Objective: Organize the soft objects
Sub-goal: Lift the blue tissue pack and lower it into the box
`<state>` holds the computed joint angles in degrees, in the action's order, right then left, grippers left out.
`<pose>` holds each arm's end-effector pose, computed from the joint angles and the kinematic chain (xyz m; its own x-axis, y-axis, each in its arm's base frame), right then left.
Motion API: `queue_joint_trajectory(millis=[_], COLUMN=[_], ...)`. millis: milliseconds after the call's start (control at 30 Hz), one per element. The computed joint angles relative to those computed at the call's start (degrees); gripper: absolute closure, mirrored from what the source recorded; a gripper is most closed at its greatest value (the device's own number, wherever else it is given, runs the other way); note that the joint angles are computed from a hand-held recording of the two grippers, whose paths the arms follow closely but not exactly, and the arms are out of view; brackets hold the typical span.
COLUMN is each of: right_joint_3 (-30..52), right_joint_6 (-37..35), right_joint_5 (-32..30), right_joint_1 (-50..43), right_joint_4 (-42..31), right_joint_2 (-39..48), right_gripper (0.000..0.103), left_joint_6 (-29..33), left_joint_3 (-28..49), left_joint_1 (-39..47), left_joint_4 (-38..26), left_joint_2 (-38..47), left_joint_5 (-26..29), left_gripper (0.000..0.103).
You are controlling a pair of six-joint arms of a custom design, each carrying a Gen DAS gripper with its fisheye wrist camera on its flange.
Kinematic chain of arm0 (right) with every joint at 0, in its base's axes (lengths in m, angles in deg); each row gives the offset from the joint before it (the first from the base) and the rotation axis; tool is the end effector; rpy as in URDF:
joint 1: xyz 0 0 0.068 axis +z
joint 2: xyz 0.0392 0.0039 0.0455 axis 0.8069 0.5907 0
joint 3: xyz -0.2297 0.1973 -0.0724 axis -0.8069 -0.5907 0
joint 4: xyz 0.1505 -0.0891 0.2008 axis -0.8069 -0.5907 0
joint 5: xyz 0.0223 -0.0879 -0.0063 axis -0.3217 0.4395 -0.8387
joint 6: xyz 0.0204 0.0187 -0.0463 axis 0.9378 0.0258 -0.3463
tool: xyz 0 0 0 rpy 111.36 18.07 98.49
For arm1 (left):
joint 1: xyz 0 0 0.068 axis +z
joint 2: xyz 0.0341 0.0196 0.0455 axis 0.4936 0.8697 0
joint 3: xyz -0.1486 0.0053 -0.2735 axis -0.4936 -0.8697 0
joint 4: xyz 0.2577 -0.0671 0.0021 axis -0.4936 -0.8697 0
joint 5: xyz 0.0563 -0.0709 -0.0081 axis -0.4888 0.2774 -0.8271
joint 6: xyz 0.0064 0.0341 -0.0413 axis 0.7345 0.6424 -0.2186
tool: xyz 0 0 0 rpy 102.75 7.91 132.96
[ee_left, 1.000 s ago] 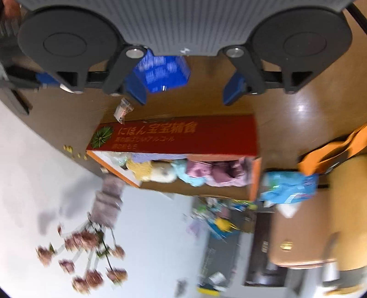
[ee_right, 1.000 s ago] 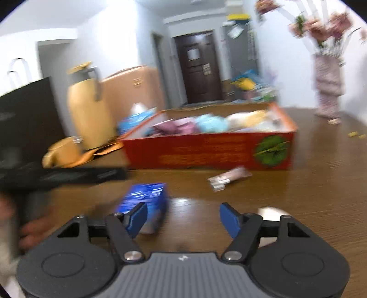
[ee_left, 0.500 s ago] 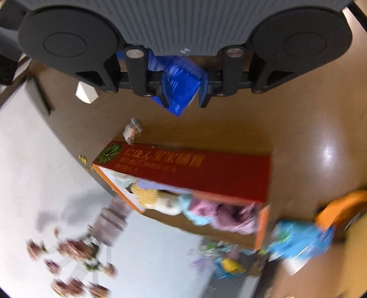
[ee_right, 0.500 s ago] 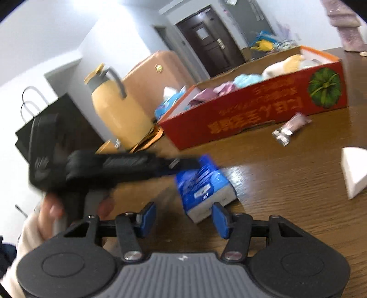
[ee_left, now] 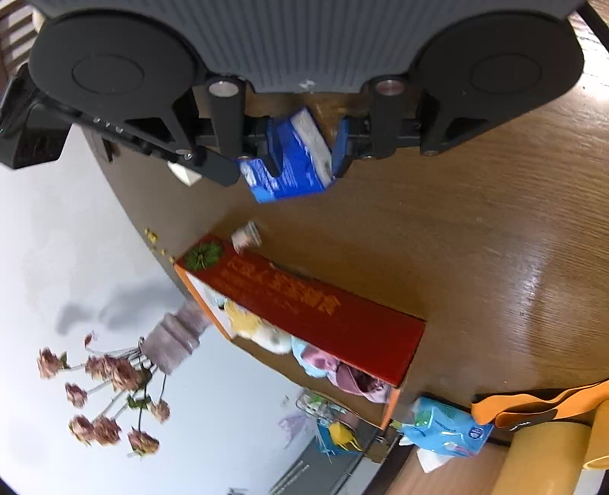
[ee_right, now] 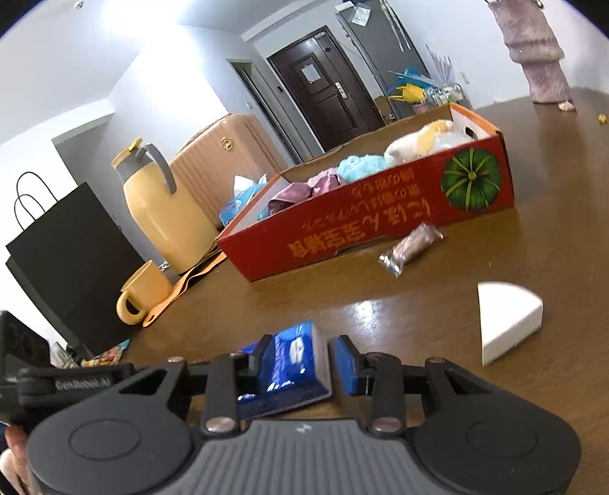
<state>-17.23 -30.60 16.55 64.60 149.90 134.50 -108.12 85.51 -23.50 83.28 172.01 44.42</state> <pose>0.2060 0.0596 0.0625 -0.6868 0.0655 -0.7239 -0.4587 0.7335 0.5016 0.1403 -0.1638 0.0811 -0.6628 -0.4243 -0.6170 -0.0194 0.8334 -0.5523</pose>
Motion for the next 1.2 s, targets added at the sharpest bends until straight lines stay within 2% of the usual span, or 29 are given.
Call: queue_joint_trajectory(millis=[100,167,200,300,433,600,767,867,933,1033,1133,1200], right_joint_3=[2.7,3.5,3.1,-0.1,-5.1,-5.5,-3.6,-3.5,-3.5,-2.4,2.7,9.4], right_joint_6=[0.1,0.2,0.3,-2.5,-6.2,-5.8,-5.4,-5.0,-5.1,-4.8,-5.8,-6.6], right_joint_5=[-0.5,-0.6,-1.2,0.2,-0.6,-1.6,-3.6,-3.9,-3.5,-3.6,-2.1,-0.3], right_joint_1=[0.3,0.5,0.5,1.1,-0.7,-3.2,-3.3,-2.9,-3.0,-4.2,-4.5,-4.3], right_joint_4=[-2.6,-3.2,-2.2,-3.2,-6.8,-4.6,-6.8,-5.0,-6.2,-11.2,-20.4,-26.8], right_joint_2=[1.0,1.9,2.5,-0.5,-6.6,-4.7,-4.1,-2.3,-3.7,-10.7,-20.8,-23.9], right_gripper=[0.073,0.083,0.085,0.085,0.086,0.083,0.083,0.084,0.086,0.086,0.086,0.086], left_joint_6=[0.0,-1.0,-1.1,-1.7,-3.0,-3.0,-3.2,-2.9,-1.3,3.9,13.7,18.3], left_joint_3=[1.7,3.4,3.2,2.4,0.7,0.5,-0.1,0.4,1.3,3.6,9.7,16.4], left_joint_1=[0.7,0.8,0.2,-1.9,-4.2,-5.1,-5.7,-6.0,-5.8,-1.6,6.2,12.4], left_joint_4=[-1.2,-3.6,-2.4,-2.5,0.9,0.7,1.8,2.5,0.1,-4.3,-11.0,-16.6], left_joint_2=[1.1,2.2,2.8,2.2,3.0,3.1,3.4,4.2,2.5,-2.9,-8.8,-9.8], left_joint_5=[0.5,0.9,0.6,-0.1,-0.1,0.1,-0.2,-0.3,-0.9,1.9,6.8,12.0], left_gripper=[0.075,0.077,0.078,0.079,0.079,0.072,0.072,0.076,0.079,0.079,0.079,0.079])
